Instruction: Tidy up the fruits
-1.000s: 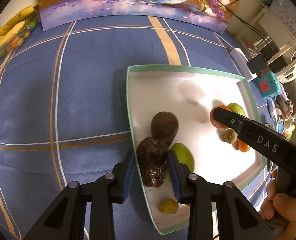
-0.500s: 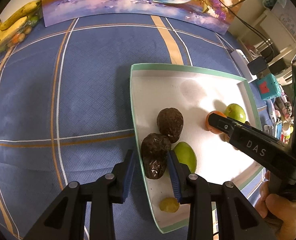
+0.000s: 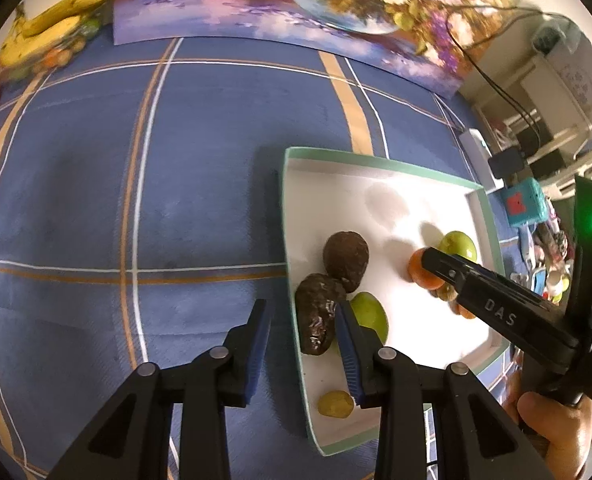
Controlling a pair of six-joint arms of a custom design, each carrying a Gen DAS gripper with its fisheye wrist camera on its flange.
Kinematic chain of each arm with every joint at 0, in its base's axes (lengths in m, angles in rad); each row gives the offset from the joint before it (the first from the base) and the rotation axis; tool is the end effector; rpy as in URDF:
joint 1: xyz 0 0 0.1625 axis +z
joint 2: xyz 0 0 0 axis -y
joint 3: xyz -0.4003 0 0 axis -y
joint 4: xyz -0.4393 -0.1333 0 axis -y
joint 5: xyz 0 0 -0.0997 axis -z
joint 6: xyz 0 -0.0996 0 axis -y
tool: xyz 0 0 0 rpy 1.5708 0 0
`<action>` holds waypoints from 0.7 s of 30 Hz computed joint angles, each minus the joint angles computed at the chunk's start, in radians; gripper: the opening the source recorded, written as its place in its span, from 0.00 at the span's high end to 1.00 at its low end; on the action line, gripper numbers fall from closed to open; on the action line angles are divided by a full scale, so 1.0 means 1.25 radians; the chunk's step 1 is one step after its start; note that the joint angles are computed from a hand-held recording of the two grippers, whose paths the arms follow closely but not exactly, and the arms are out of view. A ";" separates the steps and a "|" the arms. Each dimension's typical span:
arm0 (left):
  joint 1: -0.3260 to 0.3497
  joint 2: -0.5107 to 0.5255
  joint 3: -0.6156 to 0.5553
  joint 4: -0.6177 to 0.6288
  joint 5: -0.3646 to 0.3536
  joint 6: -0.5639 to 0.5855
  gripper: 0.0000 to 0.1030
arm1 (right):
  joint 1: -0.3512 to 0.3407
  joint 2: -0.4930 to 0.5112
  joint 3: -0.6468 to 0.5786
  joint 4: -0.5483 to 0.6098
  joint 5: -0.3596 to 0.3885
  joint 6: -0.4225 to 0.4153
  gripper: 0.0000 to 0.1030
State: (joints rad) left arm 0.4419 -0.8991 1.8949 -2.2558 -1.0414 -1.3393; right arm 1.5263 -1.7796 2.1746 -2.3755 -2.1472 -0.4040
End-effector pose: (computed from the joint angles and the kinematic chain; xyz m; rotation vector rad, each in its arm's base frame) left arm -0.4247 -0.4040 -0.0052 -0.1650 2.6256 -0.5364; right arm 0.0590 -0.4503 0.3482 0.2924 -2.4611 0.3380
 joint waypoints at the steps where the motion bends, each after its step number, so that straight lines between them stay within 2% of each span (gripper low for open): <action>1: 0.000 -0.004 0.005 -0.002 0.002 -0.003 0.64 | 0.002 -0.002 0.001 -0.003 -0.001 -0.003 0.63; 9: 0.002 -0.045 0.040 0.035 0.023 -0.078 0.63 | 0.009 -0.010 0.003 -0.004 0.009 -0.016 0.63; 11: 0.002 -0.049 0.042 0.056 0.029 -0.103 0.47 | 0.012 -0.010 0.003 -0.005 0.011 -0.019 0.63; 12: 0.002 -0.053 0.044 0.071 0.034 -0.120 0.42 | 0.014 -0.010 0.004 -0.008 0.011 -0.021 0.62; 13: 0.003 -0.056 0.045 0.084 0.038 -0.130 0.37 | 0.017 -0.010 0.005 -0.009 0.010 -0.022 0.56; 15: 0.003 -0.061 0.046 0.111 0.043 -0.151 0.33 | 0.021 -0.009 0.007 -0.011 0.009 -0.024 0.44; 17: 0.006 -0.064 0.048 0.133 0.046 -0.170 0.22 | 0.027 -0.005 0.009 -0.012 0.007 -0.030 0.40; 19: 0.009 -0.065 0.048 0.155 0.047 -0.189 0.17 | 0.034 -0.001 0.013 -0.022 -0.002 -0.040 0.35; 21: 0.012 -0.066 0.051 0.170 0.047 -0.206 0.17 | 0.042 0.003 0.018 -0.032 -0.011 -0.048 0.30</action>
